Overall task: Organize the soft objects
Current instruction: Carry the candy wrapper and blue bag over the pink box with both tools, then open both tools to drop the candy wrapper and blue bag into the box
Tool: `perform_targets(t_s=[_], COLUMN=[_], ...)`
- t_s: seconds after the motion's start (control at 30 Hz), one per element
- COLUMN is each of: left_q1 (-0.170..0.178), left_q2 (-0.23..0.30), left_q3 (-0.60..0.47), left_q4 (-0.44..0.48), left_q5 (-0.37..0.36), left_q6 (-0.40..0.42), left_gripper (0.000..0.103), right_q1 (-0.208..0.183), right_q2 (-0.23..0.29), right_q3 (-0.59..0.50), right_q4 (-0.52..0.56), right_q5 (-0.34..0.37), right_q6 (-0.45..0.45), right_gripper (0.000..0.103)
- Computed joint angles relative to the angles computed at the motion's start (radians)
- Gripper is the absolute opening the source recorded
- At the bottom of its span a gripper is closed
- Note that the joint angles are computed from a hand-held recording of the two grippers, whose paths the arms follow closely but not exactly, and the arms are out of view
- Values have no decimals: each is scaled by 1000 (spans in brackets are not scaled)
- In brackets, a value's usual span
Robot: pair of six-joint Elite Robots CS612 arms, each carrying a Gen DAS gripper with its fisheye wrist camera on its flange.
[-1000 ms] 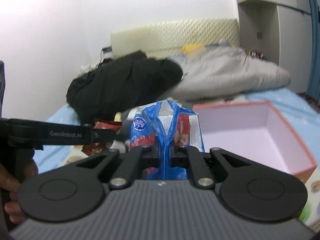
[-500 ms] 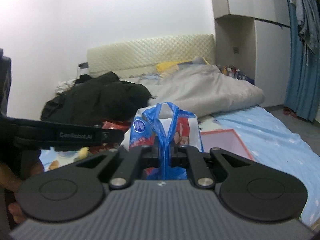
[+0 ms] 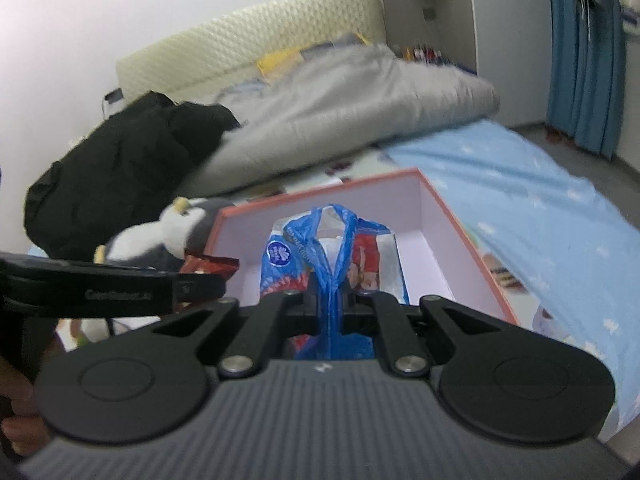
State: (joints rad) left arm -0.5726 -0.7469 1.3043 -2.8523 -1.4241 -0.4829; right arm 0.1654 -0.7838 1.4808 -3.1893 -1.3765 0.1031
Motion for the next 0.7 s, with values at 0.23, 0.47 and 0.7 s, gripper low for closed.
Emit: perform_targets(t_s=[0.23,0.47,0.7], left_q1=[19,27,35], left_q2=[84,122,110], left_q3=[-106,-147,-130], left_q4=[106,154,106], left_q5=[-38,-81,-96], left_q6=[-12,3,-12], left_gripper=[34,34,48], right_q1=[-16,-23,-24], right_q2=[66,101,97], right_q3=[-78,-123,-115], right_q4=[108,191,163], right_q5=[15,8,-17], right_q6=[18,68,102], right_gripper=[10,13,46])
